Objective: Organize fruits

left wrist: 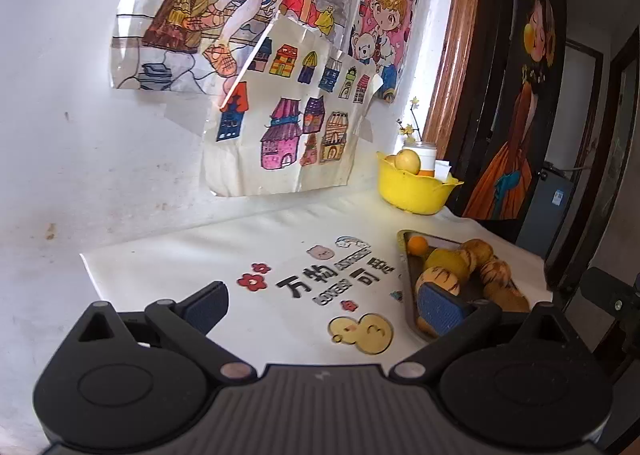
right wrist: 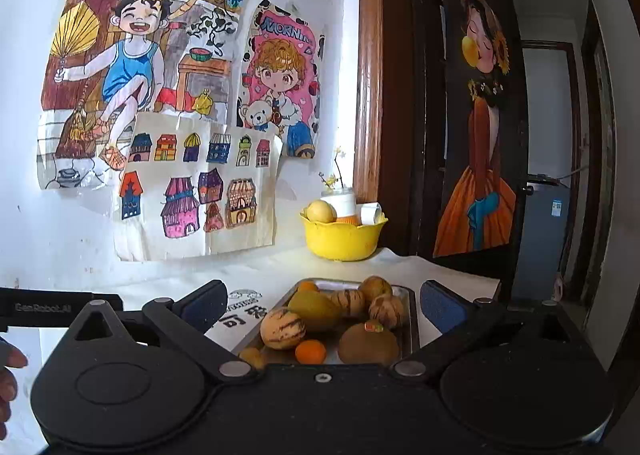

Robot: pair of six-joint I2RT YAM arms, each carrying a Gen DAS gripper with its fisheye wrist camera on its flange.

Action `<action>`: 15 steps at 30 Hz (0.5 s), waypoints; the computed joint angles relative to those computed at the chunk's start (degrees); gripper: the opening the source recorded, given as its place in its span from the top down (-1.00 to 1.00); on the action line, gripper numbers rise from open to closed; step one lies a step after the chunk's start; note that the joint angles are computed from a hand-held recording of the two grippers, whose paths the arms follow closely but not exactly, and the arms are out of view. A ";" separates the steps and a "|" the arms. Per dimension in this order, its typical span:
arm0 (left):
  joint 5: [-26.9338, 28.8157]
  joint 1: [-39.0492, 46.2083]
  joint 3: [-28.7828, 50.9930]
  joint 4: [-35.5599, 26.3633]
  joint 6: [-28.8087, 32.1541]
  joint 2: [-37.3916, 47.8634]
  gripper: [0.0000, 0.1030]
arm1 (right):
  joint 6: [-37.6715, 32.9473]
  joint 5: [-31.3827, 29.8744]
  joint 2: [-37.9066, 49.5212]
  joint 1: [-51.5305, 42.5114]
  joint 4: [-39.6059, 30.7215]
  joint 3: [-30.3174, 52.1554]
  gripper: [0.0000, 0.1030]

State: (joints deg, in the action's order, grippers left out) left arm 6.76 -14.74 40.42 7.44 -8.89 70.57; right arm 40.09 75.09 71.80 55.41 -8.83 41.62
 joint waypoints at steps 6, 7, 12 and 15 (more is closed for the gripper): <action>0.66 1.33 -2.07 -0.32 0.75 -1.63 -0.99 | 3.71 0.48 0.78 1.37 1.07 -1.26 -0.99; 0.80 1.58 -2.24 -0.30 0.91 -1.73 -0.99 | 4.00 0.62 0.82 1.65 1.31 -1.45 -0.99; 1.24 2.05 -2.47 -1.00 0.77 -2.21 -0.99 | 7.83 1.98 1.87 3.42 -1.26 -1.13 -0.99; 1.12 2.01 -2.73 -1.07 1.08 -2.52 -0.99 | 9.99 2.33 2.11 3.72 -3.03 -0.99 -0.99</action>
